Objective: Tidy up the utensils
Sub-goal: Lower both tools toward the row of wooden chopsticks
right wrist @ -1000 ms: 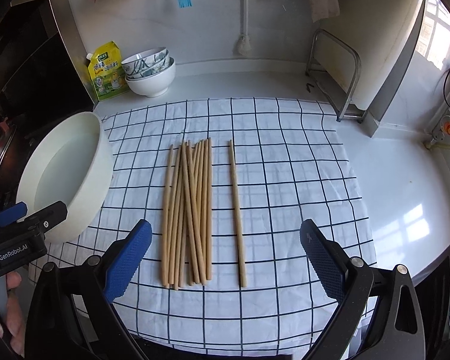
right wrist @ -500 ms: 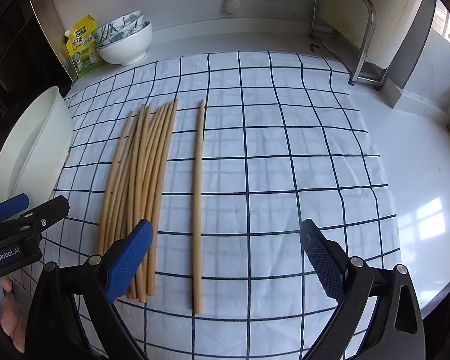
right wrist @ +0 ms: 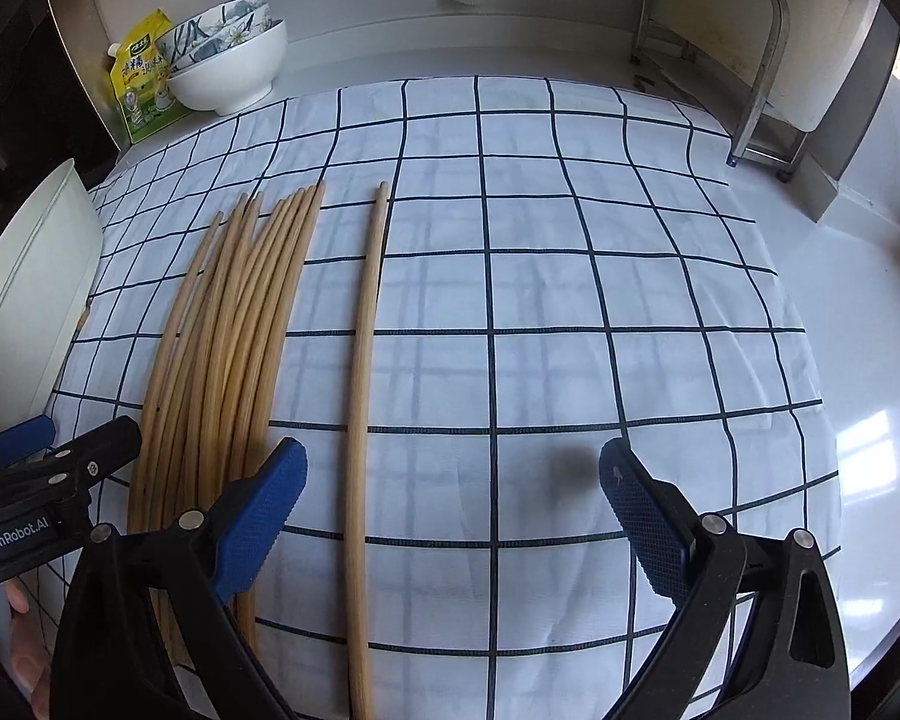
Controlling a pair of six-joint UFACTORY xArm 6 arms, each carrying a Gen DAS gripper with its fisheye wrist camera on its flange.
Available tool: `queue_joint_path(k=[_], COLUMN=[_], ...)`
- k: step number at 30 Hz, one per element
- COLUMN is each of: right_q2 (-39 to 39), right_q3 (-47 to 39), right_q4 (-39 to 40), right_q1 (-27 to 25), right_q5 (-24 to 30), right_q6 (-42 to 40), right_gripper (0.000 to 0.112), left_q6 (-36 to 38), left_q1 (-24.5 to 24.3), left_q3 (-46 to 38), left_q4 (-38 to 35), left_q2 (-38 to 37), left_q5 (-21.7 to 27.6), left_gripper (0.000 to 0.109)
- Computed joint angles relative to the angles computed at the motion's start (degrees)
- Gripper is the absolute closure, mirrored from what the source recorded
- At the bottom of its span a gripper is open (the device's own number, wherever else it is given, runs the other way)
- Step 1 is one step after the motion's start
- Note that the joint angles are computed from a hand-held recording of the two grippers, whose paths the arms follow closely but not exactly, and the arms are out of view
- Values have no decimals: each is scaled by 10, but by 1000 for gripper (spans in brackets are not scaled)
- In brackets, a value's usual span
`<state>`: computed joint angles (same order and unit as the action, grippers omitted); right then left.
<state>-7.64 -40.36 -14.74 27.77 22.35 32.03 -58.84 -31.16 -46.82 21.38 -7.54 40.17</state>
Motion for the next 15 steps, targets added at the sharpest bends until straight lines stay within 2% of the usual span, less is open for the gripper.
queue_joint_path(k=[10, 15], right_q2=[9, 9], right_q3=[-3, -4], right_q4=[-10, -29], right_q1=[3, 2], right_q5=[-6, -2], right_q6=[1, 3], right_gripper=[18, 19], left_q6=[6, -8], left_q1=[-6, -1], left_q3=[-18, -11], left_q4=[8, 16], left_q2=[16, 13], left_q5=[19, 12], left_gripper=[12, 12])
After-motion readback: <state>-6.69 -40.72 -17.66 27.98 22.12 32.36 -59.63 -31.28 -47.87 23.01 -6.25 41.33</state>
